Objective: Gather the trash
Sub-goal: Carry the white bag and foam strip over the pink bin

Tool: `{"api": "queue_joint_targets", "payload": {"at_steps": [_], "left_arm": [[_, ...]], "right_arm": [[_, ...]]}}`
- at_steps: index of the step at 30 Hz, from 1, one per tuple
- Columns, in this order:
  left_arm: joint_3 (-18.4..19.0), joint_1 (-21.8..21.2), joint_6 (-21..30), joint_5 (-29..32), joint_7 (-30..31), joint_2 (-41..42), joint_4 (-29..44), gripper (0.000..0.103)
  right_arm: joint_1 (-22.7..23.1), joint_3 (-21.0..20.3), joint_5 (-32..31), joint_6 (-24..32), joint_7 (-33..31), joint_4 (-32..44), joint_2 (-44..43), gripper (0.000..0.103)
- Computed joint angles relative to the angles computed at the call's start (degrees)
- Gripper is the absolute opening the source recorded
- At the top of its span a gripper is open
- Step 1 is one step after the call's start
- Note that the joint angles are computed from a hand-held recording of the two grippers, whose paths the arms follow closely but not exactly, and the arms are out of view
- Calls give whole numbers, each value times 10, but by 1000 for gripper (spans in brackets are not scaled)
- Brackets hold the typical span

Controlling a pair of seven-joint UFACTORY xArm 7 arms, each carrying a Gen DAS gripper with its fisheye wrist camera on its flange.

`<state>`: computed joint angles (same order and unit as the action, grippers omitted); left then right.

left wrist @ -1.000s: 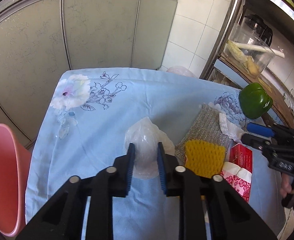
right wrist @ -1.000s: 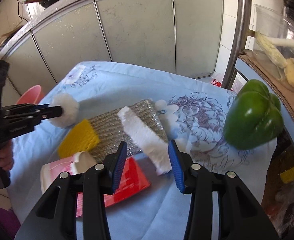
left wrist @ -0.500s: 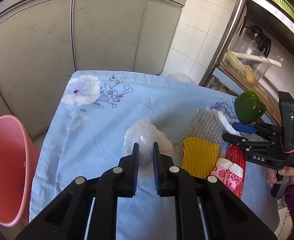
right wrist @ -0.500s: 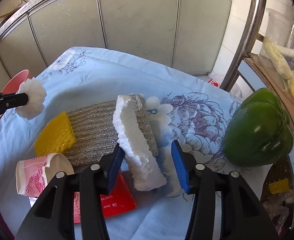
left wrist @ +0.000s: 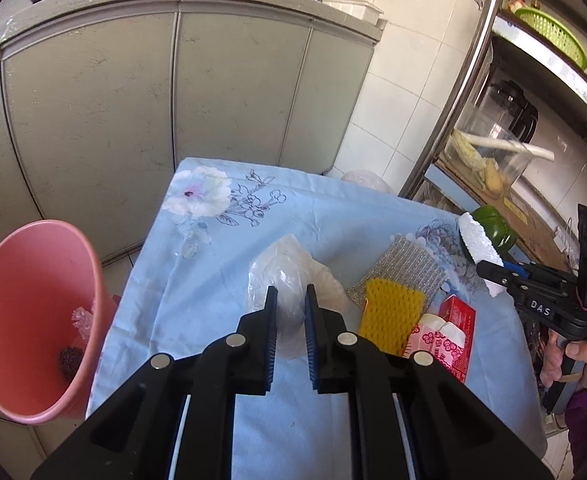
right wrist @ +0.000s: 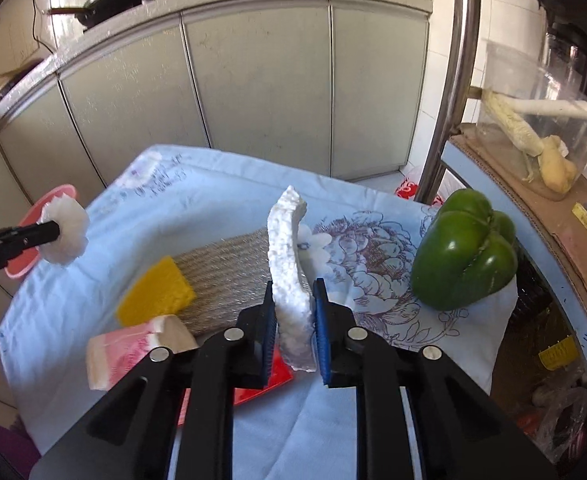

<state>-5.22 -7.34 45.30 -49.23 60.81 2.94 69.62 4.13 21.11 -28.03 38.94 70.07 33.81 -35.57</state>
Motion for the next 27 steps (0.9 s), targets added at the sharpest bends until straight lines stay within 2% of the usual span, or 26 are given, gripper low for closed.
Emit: {"api": "queue_joint_targets", "payload": {"at_steps": [7, 14, 17, 21, 24, 27], "left_arm": [[23, 20, 3, -41, 23, -31, -17, 12], [46, 45, -4, -72, 33, -32, -7, 12], [52, 57, -18, -83, 39, -28, 1, 12], [56, 73, -43, -93, 47, -18, 11, 12], [55, 83, -76, -94, 50, -5, 18, 12], [54, 94, -86, -88, 36, 10, 28, 12]], "right_arm": [[3, 38, -6, -11, 40, 39, 7, 18], [-3, 62, -59, -67, 83, 124, 111, 18], [-4, 70, -105, -86, 111, 183, 180, 18], [13, 65, -152, -95, 124, 258, 263, 18], [34, 54, -175, -93, 115, 311, 317, 18], [56, 37, -183, -102, 98, 366, 375, 18]]}}
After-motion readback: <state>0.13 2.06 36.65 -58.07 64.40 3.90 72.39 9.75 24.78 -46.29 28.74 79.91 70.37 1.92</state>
